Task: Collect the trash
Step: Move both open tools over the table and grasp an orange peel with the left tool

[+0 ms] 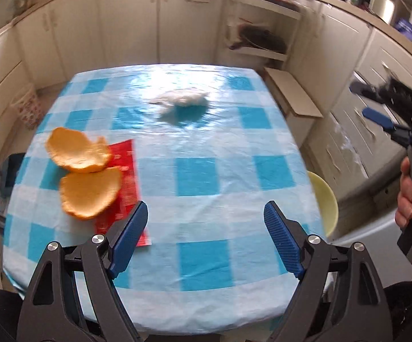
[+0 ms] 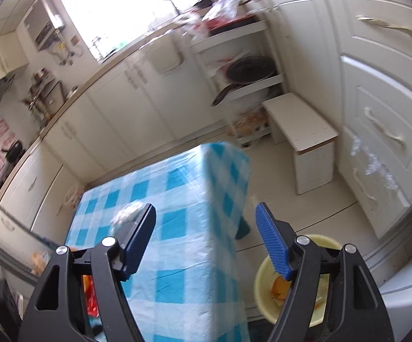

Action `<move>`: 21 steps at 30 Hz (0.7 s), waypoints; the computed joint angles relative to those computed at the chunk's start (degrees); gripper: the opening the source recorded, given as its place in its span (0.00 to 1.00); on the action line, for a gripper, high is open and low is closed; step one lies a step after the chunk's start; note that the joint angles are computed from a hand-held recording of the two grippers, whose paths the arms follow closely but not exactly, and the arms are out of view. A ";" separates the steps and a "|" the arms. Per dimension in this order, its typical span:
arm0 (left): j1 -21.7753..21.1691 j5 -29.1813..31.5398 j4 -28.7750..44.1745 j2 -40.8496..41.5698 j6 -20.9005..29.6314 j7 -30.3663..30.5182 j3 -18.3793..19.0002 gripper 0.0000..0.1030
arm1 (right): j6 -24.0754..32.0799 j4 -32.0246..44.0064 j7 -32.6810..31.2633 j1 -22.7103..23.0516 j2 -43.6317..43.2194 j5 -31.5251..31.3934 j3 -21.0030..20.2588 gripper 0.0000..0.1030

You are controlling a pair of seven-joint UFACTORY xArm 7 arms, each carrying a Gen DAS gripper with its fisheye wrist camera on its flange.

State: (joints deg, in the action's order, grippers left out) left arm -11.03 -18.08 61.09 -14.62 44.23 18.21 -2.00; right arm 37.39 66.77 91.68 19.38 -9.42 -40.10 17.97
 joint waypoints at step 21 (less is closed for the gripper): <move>15.43 -3.80 25.25 28.08 6.28 -12.59 1.62 0.80 | 5.05 45.80 -36.55 20.12 41.72 14.33 -5.19 0.68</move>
